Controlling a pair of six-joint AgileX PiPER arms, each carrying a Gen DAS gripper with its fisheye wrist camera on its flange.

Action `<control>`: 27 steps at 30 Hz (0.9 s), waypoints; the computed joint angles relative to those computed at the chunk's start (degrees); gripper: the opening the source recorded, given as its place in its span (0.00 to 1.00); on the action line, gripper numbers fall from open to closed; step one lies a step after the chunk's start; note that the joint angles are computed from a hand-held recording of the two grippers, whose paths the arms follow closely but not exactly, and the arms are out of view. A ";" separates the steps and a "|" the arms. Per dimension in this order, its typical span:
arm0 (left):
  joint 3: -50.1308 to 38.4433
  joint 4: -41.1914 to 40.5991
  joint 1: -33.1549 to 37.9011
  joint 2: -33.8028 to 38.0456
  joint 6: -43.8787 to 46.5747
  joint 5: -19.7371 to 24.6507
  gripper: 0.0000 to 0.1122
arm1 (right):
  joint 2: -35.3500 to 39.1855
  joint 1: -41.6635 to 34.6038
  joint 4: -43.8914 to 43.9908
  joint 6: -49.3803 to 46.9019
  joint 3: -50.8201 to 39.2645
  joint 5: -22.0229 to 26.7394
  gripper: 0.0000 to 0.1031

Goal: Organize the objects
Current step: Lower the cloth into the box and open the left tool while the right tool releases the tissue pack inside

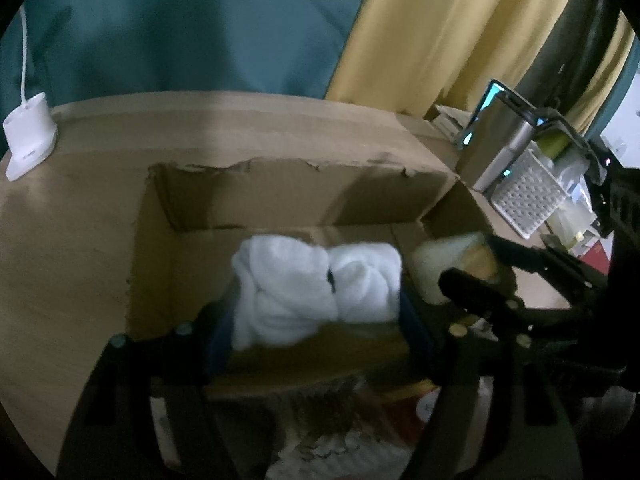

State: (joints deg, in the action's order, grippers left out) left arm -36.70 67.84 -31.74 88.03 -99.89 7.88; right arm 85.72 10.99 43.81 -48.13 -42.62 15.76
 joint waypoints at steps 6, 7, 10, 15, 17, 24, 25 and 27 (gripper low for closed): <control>1.40 4.71 -0.52 -2.00 -5.19 -1.03 0.74 | -0.97 -2.02 4.36 -3.00 0.23 2.00 0.80; 1.51 4.72 -0.71 -2.21 -5.27 -0.93 0.74 | -1.30 -1.81 3.71 -2.24 0.44 1.67 0.80; 2.33 8.05 -1.42 -3.26 -9.20 -0.19 0.75 | -2.41 -1.64 2.28 -0.75 0.90 1.29 0.82; 3.46 12.04 -2.97 -4.99 -14.43 2.13 0.81 | -4.00 -1.93 0.16 0.80 1.68 0.78 0.82; 3.75 13.32 -3.47 -5.31 -16.04 2.85 0.81 | -4.60 -1.68 -1.62 2.74 2.03 0.45 0.82; 5.66 13.93 -5.70 -8.10 -17.82 5.76 0.81 | -6.79 -1.96 -3.13 4.12 3.40 0.14 0.82; 5.79 13.46 -5.88 -8.44 -17.42 6.00 0.81 | -7.14 -2.00 -3.34 4.28 3.67 0.09 0.82; 6.20 12.77 -6.50 -9.31 -16.99 6.76 0.81 | -7.75 -1.77 -4.18 5.20 4.06 -0.07 0.82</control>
